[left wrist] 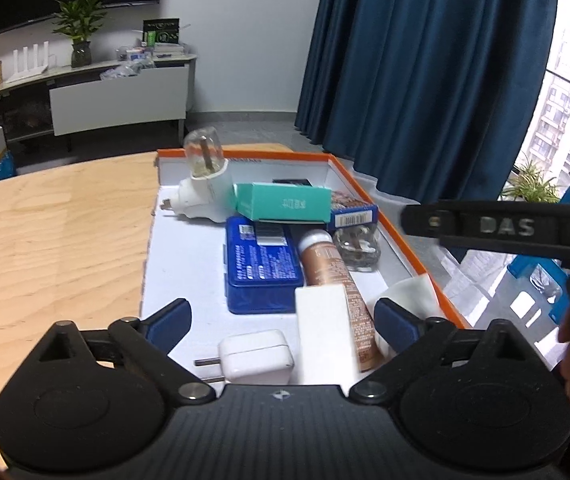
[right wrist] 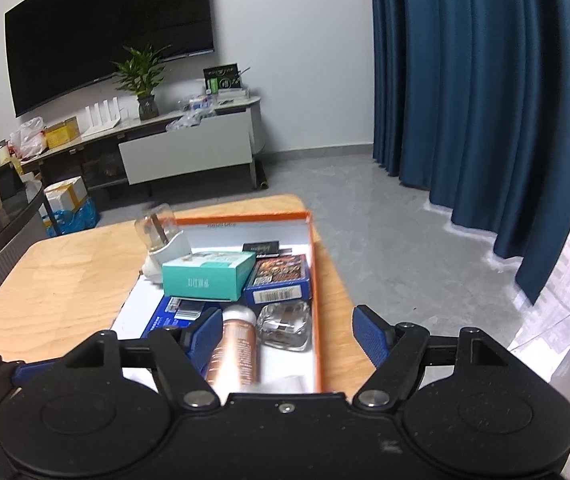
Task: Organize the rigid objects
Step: 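Lower the adapter box and heater into the white box and open both tools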
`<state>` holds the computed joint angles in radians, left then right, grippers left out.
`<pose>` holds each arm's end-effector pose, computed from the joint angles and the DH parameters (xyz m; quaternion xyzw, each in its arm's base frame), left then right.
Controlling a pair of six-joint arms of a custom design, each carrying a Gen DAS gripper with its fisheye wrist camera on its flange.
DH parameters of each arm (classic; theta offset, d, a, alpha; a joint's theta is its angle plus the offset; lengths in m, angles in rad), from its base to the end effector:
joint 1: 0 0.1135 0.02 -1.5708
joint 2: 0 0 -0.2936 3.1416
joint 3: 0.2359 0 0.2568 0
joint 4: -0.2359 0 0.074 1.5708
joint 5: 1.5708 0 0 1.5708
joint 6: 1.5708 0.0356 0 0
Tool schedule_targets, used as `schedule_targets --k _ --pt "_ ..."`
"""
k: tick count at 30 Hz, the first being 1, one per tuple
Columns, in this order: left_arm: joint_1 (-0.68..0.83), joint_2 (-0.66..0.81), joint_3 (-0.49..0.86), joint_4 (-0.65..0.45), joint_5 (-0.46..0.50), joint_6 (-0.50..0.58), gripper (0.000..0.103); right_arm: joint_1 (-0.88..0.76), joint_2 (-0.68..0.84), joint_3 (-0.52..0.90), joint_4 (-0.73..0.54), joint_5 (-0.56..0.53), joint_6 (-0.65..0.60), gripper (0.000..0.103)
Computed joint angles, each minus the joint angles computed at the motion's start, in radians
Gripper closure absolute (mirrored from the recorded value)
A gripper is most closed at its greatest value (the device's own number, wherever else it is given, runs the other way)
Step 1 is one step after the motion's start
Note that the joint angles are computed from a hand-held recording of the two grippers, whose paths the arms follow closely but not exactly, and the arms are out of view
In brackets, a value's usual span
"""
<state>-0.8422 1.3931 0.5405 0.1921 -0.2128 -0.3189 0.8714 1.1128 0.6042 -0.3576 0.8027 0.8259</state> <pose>0.1811 -0.1916 0.1872 0.1859 0.8748 -0.1600 0.4178 0.1493 0.1377 0.2325 0.1151 0.8668 -0.0040 0.4851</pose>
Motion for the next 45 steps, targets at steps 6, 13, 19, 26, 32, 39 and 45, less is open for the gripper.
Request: schedule_targets --k 6,13,19,26,32,39,45 --pt "-0.043 -0.107 0.055 -0.208 -0.103 -0.061 0.000 0.160 -0.044 0.067 -0.240 0.169 0.166 0.014" --pt "-0.149 -0.219 0.091 -0.405 -0.248 -0.146 0.000 0.374 -0.017 0.128 -0.583 0.242 0.530 0.011" --pt "-0.178 -0.209 0.061 -0.426 -0.268 -0.179 0.000 0.468 0.043 0.140 -0.690 0.220 0.702 0.010" --pt "-0.188 -0.198 0.071 -0.473 -0.274 -0.209 0.000 0.472 0.066 0.122 -0.629 0.169 0.678 0.009" --pt "-0.186 -0.195 0.069 -0.481 -0.269 -0.226 0.000 0.475 0.075 0.115 -0.618 0.157 0.681 0.009" --pt "-0.191 -0.184 0.069 -0.481 -0.278 -0.234 0.000 0.468 0.077 0.105 -0.596 0.148 0.668 0.009" --pt "-0.170 -0.178 0.064 -0.467 -0.240 -0.212 0.000 0.455 0.082 0.105 -0.589 0.140 0.656 0.009"
